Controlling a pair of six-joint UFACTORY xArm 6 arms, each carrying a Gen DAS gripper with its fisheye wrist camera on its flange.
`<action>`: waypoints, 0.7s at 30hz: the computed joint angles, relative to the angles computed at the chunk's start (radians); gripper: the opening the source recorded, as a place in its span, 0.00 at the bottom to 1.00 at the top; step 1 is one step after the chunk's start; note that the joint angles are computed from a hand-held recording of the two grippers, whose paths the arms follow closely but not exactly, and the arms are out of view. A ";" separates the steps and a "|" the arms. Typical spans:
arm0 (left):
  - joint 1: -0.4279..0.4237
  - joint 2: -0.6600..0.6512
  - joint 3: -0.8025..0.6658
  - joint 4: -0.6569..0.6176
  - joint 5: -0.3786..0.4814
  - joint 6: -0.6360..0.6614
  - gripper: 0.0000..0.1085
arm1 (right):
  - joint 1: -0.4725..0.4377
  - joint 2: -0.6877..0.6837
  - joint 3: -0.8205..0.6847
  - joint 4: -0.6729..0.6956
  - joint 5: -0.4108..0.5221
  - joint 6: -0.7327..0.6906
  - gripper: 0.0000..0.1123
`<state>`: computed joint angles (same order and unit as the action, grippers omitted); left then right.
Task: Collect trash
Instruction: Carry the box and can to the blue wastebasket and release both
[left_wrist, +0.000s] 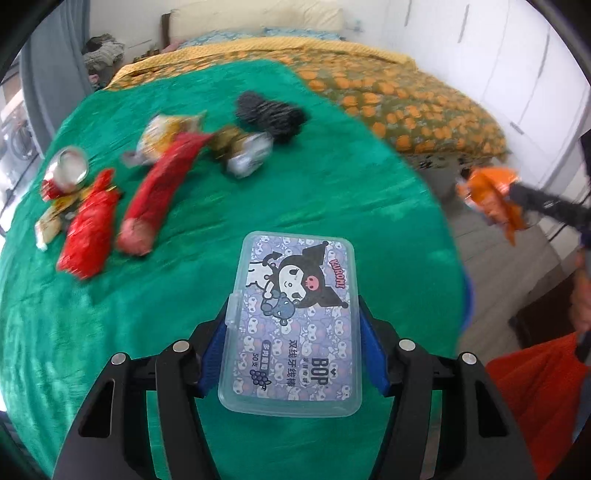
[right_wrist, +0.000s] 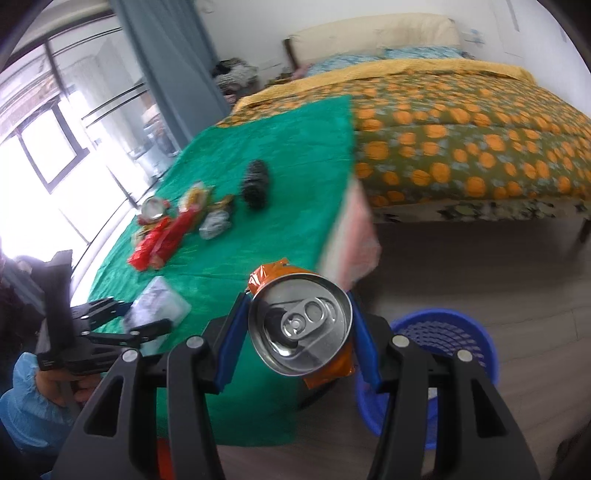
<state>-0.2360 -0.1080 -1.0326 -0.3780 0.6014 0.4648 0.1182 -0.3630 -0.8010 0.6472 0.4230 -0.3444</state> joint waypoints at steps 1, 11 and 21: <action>-0.017 -0.002 -0.006 -0.023 0.005 0.005 0.56 | -0.029 -0.008 0.010 -0.012 0.008 0.011 0.46; -0.266 0.118 -0.171 -0.099 0.023 -0.056 0.56 | -0.256 0.029 0.093 0.061 0.011 0.069 0.46; -0.390 0.395 -0.390 -0.047 0.028 -0.188 0.56 | -0.386 0.142 0.063 0.260 0.040 -0.020 0.46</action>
